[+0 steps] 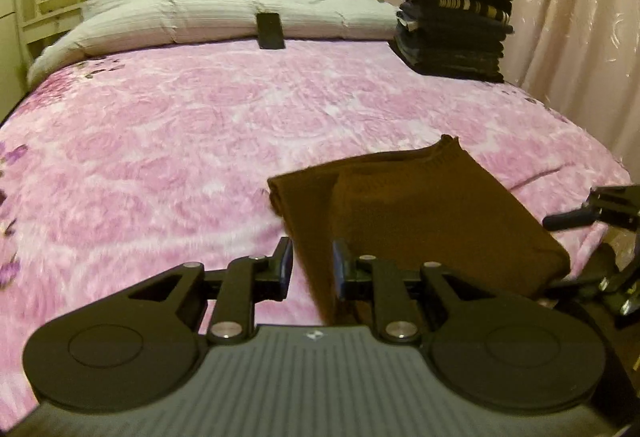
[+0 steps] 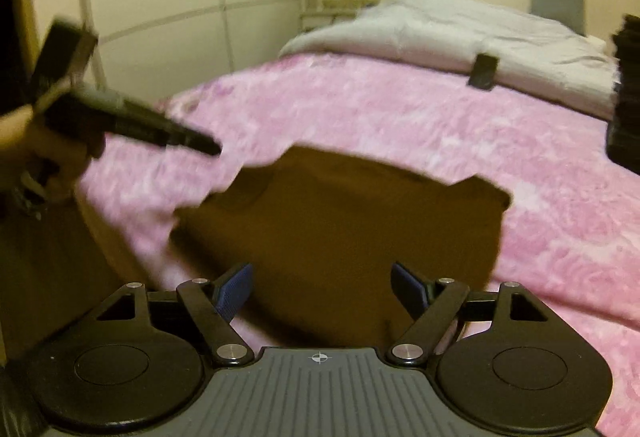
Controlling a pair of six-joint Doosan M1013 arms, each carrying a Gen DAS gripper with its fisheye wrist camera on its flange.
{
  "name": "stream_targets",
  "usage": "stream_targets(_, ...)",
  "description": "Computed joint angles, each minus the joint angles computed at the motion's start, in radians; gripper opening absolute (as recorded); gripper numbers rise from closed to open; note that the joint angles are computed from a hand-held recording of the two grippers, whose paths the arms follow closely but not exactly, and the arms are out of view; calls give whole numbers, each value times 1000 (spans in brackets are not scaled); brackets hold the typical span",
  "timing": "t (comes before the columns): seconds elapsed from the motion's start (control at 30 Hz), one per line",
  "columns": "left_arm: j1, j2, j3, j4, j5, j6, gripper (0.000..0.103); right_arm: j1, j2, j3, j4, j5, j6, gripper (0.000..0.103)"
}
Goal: Fold clothes
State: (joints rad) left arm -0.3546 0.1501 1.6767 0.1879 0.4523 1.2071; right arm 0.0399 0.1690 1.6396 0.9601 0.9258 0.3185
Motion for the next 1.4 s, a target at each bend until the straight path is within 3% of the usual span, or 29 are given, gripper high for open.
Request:
stream_targets(0.13,48,62,-80,-277,42,281,22,-18,50,-56,0,-39,114,79)
stream_targets(0.27,81,143,-171,-487,117,466,30,-30,117,-130,-14,-48,218,79)
stream_targets(0.47,110,252,-292,-622,265,594,33,-45,243,-253,21,12,346,79)
stream_targets(0.53,118,265,-302,-672,283,657,28,-48,286,-298,33,47,410,79)
stream_targets(0.57,122,269,-304,-693,292,691,10,-49,300,-313,40,63,430,78)
stream_targets(0.6,123,269,-303,-709,290,714,8,-49,312,-326,50,78,443,78)
stream_targets(0.67,115,242,-267,-698,218,744,6,-48,325,-342,75,99,432,73)
stream_targets(0.8,105,187,-196,-695,95,735,6,-41,330,-350,107,135,342,74)
stream_targets(0.93,100,201,-197,-627,145,667,6,-60,348,-373,109,132,516,74)
stream_targets(1.03,95,208,-212,-579,170,630,9,-70,373,-406,74,197,611,74)
stream_targets(1.17,73,213,-242,-444,210,574,13,-73,391,-418,77,246,587,73)
stream_targets(1.27,42,208,-267,-278,252,516,17,-83,399,-417,141,254,600,73)
stream_targets(1.33,23,191,-265,-167,235,447,16,-81,400,-424,133,246,593,73)
stream_targets(1.4,15,179,-264,-167,204,430,15,-77,402,-434,115,239,588,71)
